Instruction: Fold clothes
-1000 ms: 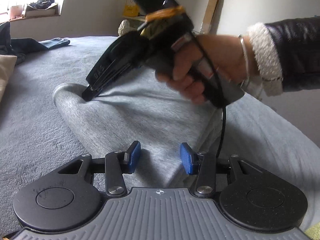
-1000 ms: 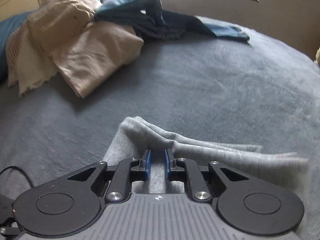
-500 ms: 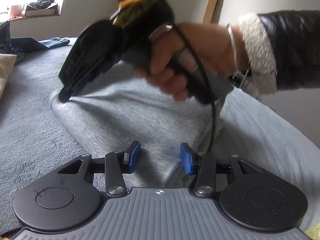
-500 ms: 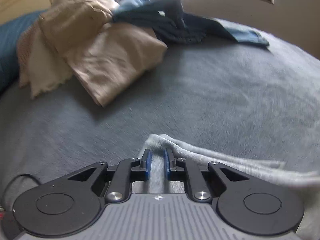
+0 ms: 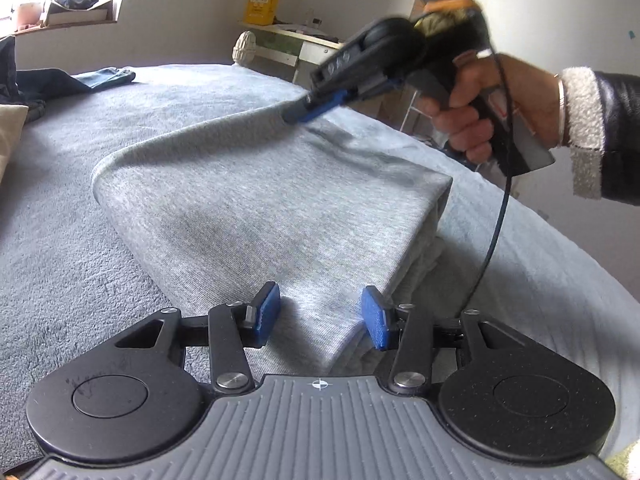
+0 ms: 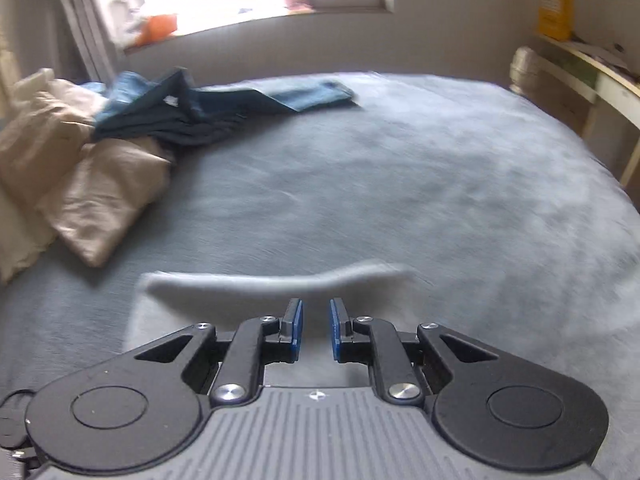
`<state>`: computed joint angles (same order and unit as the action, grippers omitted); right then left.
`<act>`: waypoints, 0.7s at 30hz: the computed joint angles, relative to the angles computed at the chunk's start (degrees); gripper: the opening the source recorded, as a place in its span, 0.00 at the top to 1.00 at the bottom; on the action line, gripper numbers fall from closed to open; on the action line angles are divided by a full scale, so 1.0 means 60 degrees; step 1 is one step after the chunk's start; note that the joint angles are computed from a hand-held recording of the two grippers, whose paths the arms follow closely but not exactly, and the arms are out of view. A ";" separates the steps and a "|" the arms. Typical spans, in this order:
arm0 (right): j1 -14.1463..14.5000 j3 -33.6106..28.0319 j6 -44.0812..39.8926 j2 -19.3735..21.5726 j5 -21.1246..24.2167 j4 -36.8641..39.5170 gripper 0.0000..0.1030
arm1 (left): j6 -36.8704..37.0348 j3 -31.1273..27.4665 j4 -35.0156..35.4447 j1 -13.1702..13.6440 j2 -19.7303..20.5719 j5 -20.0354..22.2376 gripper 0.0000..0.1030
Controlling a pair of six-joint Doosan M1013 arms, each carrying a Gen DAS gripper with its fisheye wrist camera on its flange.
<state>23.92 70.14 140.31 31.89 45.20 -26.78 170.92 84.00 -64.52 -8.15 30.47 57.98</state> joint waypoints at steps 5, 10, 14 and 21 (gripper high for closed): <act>-0.0275 0.0107 0.0215 0.0346 -0.0572 0.0104 0.87 | 0.0410 0.0339 -0.0043 -0.0051 -0.0196 -0.0185 0.53; -0.0356 -0.0049 0.0424 0.0612 -0.0733 0.0050 0.87 | 0.0697 0.0438 0.0002 -0.0077 -0.0261 -0.0349 0.52; -0.0300 0.0208 0.1183 0.0363 -0.0979 -0.0413 0.87 | 0.0585 0.0352 0.0052 -0.0071 -0.0203 -0.0302 0.52; 0.0099 0.1033 0.2554 -0.0535 -0.0855 -0.1928 0.86 | 0.0527 0.0270 0.0091 -0.0078 -0.0159 -0.0253 0.52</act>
<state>24.51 76.34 155.64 28.68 40.07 -38.35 174.08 85.62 -63.98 -8.62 29.52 56.47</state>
